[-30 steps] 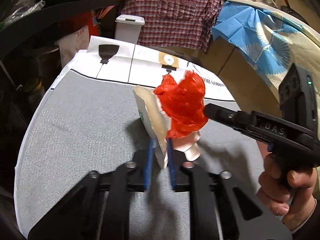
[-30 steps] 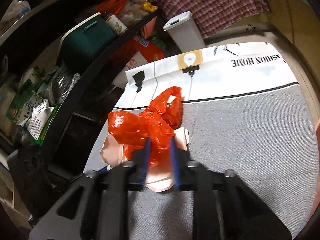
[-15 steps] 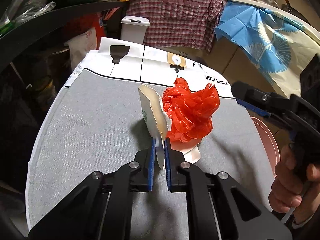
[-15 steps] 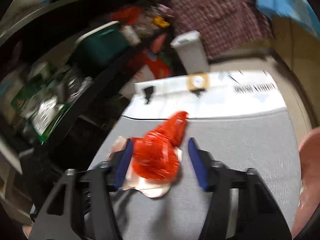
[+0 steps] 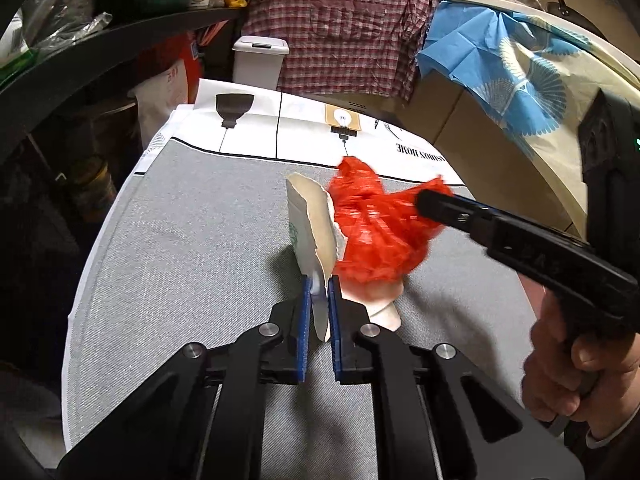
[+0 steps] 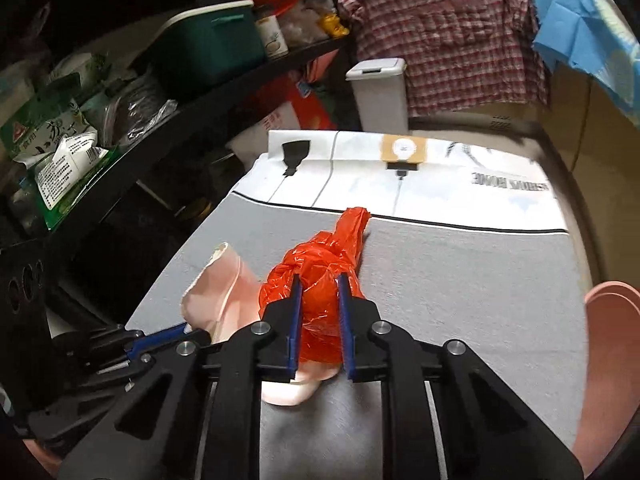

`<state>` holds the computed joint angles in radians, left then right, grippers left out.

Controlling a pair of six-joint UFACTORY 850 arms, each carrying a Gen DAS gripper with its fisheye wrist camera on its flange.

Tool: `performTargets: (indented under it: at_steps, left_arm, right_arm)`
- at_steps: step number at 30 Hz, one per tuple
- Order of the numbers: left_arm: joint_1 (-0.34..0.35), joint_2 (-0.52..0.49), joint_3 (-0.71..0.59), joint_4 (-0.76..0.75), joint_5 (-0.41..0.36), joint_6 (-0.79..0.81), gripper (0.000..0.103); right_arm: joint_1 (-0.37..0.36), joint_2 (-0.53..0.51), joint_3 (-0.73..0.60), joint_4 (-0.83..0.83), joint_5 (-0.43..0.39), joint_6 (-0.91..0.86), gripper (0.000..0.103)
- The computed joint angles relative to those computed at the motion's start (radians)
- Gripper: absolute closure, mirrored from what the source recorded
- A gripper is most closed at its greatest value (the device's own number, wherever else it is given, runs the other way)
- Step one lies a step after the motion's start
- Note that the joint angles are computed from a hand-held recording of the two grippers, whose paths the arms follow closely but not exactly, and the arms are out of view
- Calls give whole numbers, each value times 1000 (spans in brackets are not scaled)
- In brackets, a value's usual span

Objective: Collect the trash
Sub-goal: 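Grasp the red plastic bag with the right gripper while the left gripper grasps the white carton, then carry the red bag and white carton over the pink bin with both grippers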

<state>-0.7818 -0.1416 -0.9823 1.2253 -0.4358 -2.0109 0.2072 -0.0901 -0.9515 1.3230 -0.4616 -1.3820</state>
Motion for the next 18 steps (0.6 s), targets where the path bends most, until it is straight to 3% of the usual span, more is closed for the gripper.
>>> performTargets:
  at_steps: [12,18]
  left_arm:
    - [-44,8,-12,-11,-72,26,94]
    - [-73,-7,-36,-26,-113,53,94]
  right_arm:
    - [-142,128,88,-3,-27,-54,88]
    - [-236,169,110,-20,-88,-85,88]
